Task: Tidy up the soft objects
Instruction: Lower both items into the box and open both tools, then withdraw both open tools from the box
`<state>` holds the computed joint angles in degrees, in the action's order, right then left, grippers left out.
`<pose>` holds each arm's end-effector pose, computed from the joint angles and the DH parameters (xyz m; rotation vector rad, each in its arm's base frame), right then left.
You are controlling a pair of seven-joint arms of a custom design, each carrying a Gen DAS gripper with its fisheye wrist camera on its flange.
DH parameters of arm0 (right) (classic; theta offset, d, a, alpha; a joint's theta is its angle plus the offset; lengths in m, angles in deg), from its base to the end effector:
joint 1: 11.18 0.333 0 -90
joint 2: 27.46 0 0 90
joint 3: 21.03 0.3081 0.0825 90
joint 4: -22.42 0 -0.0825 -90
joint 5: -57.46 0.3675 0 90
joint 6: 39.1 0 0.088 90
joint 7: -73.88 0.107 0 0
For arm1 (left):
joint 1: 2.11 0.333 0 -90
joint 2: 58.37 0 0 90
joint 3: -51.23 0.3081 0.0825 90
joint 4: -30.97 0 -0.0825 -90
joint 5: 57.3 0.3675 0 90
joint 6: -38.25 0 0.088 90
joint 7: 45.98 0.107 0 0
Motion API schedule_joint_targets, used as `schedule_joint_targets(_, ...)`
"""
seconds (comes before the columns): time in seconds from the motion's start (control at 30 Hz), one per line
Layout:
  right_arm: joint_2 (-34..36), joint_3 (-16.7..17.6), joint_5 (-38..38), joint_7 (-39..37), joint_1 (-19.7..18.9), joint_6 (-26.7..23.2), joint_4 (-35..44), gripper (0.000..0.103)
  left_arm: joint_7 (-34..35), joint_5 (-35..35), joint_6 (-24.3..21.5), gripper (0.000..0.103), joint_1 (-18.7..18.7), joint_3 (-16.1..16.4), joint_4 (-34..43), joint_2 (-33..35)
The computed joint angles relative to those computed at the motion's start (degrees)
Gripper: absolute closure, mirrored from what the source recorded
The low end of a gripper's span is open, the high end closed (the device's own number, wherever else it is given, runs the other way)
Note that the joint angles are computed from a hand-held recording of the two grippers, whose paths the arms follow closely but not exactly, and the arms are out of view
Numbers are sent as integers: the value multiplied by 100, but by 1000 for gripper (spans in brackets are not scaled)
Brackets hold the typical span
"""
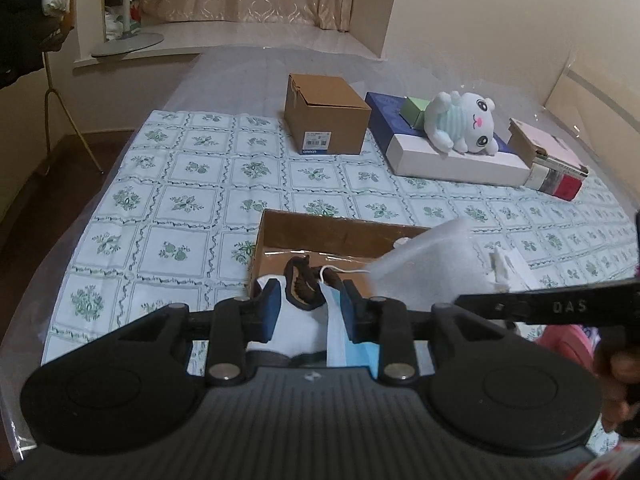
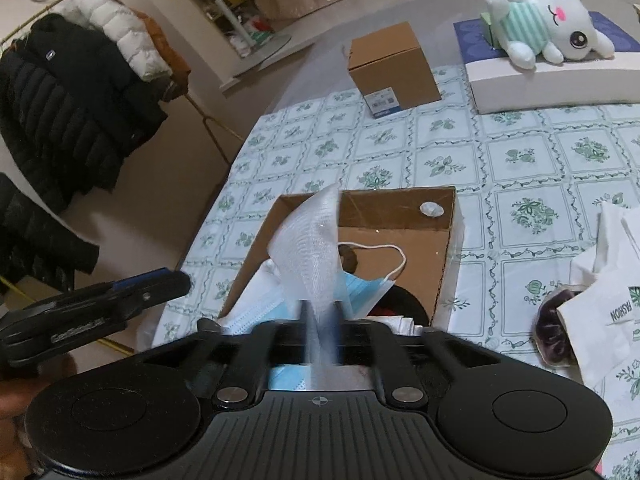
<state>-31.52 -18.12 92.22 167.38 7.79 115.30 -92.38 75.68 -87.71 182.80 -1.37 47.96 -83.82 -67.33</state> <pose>0.5346 0.1952 0.5710 -1.5082 1.7118 -0.0133 0.5445 -0.0212 0.5995 -1.5888 2.0889 -0.9762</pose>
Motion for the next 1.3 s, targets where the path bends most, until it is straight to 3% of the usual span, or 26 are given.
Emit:
schedule_joint_targets(0.07, -41, 6, 16, -40, 7, 136, -76, 34, 3, -72, 41, 75, -7, 14, -144, -131)
schedule_joint_targets(0.37, -777, -144, -318, 101, 110, 467, -607, 34, 17, -312, 393, 75, -180, 86, -1026, -1009)
schedule_joint_targets(0.6, -2043, -297, -804, 590, 364, 930, -1603, 34, -369, -241, 676, 68, -364, 39, -1868, -1980)
schedule_joint_targets(0.73, -2893, -126, -1396, 1109, 191, 1023, -2293, 34, -815, 82, 722, 59, -351, -124, -2324, -2566)
schedule_joint_targets(0.93, -4196, 175, -2337, 1630, -205, 556, -3280, 33, -1580, 524, 575, 49, -379, -346, -2962, -3426)
schedule_joint_targets(1.0, -4597, 227, -2614, 1770, -308, 358, -3575, 32, -1809, 687, 563, 40, -365, -435, -3148, -3684)
schedule_joint_targets(1.13, -5332, 234, -3109, 1977, -404, -61, -4035, 32, -2309, 998, 504, 33, -352, -641, -3469, -4167)
schedule_joint_targets(1.2, -5668, 222, -3314, 2099, -420, -262, -4208, 32, -2512, 1118, 456, 23, -388, -704, -3585, -4360)
schedule_joint_targets(1.3, -6176, 151, -3575, 2280, -405, -538, -4462, 32, -2791, 1290, 428, 19, -438, -821, -3753, -4611)
